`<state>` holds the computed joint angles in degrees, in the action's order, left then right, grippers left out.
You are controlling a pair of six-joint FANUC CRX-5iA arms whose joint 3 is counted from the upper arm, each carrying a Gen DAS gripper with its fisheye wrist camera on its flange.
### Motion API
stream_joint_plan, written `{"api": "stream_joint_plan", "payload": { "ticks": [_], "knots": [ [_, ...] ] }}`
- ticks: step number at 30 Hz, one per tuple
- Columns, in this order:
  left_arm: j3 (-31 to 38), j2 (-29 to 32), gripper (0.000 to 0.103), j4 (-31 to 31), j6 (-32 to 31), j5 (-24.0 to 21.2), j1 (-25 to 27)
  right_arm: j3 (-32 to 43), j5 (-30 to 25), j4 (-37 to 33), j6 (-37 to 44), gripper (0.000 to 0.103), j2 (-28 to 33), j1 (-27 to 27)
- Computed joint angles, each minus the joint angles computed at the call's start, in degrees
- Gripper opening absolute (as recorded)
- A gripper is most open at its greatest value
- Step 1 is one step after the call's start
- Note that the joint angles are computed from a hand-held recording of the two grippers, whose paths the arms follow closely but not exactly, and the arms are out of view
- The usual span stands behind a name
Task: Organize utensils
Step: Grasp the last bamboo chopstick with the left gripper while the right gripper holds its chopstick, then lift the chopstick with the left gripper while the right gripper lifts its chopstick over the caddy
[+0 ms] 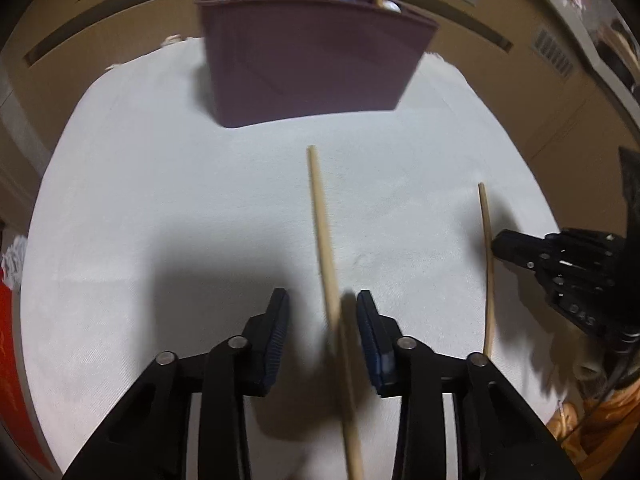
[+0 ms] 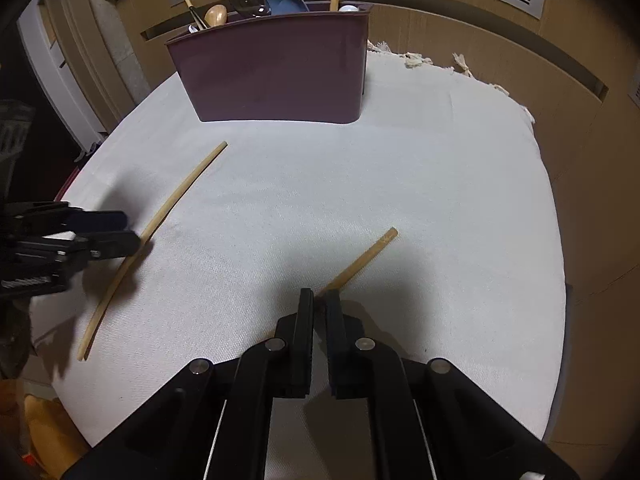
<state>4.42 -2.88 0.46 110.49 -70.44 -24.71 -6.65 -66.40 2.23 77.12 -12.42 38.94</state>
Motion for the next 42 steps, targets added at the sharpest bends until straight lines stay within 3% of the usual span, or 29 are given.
{"api": "stream_joint_plan", "payload": {
  "ticks": [2,5,6,8,13,17,23,28,35,42],
  "knots": [
    [2.8,2.0,0.025,-4.5,1.0,-0.9,-2.2,-0.1,-0.5,0.0,-0.3,0.012,-0.4,-0.2],
    [5.1,3.6,0.009,-8.6,0.9,-1.3,-4.0,-0.5,-0.6,0.4,-1.2,0.033,-1.3,-0.4],
    [5.2,3.7,0.008,-9.8,0.8,-1.1,-4.7,-0.7,-0.3,0.5,-1.6,0.043,-1.6,-0.6],
    [4.5,2.9,0.007,-11.3,1.5,0.1,-5.4,-0.5,-0.1,0.1,-2.5,0.047,-1.6,-1.2],
    [-0.5,-1.7,0.007,-11.4,5.4,4.3,-4.4,2.0,0.2,-3.6,-6.8,0.047,1.0,-3.9],
    [-5.3,-5.8,0.007,-9.2,6.9,7.8,-1.8,3.3,0.6,-2.0,-9.6,0.042,3.7,-2.4],
    [-10.0,-9.4,0.007,-5.0,6.4,11.2,2.4,6.6,0.3,-5.1,-3.5,0.038,6.6,0.8],
    [-12.4,-11.0,0.007,-2.7,6.1,11.7,2.8,3.8,0.9,4.2,-6.4,0.033,6.6,6.3],
    [-13.2,-11.0,0.007,-1.3,5.8,11.6,3.3,4.5,0.4,9.2,-8.3,0.032,8.7,8.7],
    [-13.8,-11.2,0.007,0.3,5.1,11.8,3.9,4.0,0.5,6.8,-0.6,0.01,7.2,8.0]
  ]
}}
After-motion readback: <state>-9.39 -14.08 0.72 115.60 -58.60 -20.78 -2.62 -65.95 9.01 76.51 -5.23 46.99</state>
